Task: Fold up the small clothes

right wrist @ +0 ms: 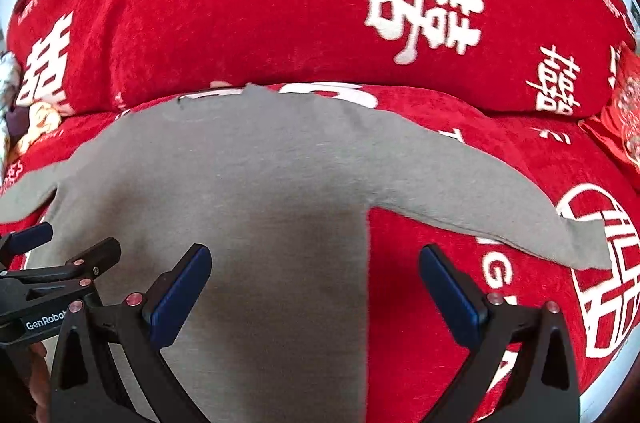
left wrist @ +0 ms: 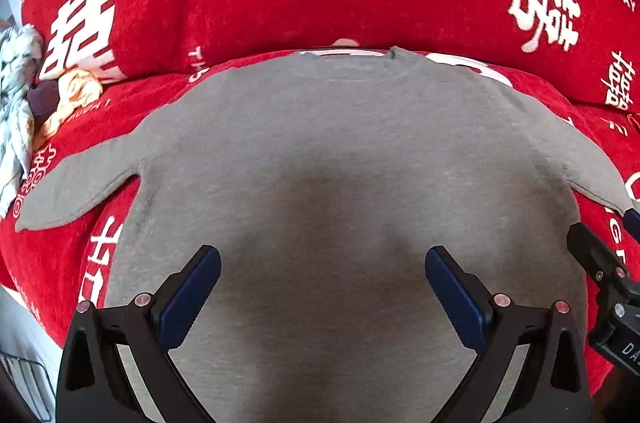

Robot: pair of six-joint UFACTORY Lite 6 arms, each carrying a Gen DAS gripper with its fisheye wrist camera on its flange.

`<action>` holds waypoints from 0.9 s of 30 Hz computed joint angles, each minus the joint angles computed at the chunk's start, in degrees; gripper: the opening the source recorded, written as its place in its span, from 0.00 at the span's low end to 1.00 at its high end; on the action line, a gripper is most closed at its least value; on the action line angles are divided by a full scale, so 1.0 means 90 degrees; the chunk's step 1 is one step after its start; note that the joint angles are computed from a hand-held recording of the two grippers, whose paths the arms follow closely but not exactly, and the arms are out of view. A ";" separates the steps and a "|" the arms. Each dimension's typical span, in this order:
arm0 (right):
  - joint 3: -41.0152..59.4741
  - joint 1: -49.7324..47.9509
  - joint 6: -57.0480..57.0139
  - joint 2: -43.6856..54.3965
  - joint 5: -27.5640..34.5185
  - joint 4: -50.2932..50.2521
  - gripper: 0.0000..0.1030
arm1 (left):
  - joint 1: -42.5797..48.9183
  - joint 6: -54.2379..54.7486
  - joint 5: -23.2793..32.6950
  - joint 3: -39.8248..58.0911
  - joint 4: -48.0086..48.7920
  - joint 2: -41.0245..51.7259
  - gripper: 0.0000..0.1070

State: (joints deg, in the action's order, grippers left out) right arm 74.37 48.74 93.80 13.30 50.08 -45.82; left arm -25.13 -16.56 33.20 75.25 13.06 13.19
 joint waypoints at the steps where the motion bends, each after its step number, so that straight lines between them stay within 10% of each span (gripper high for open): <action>1: -0.0128 -0.0049 0.0041 -0.0112 -0.0037 -0.0013 1.00 | -0.0123 -0.0116 0.0072 0.0104 0.0087 0.0068 0.96; 27: -0.4477 -0.2065 0.0436 -0.4221 -0.0777 0.0212 1.00 | -0.2153 -0.1304 0.1397 0.3006 0.0897 0.2181 0.96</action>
State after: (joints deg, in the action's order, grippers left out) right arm 34.08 30.15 97.73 -24.69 43.08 -43.92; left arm -44.51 -28.30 45.77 102.31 21.13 32.82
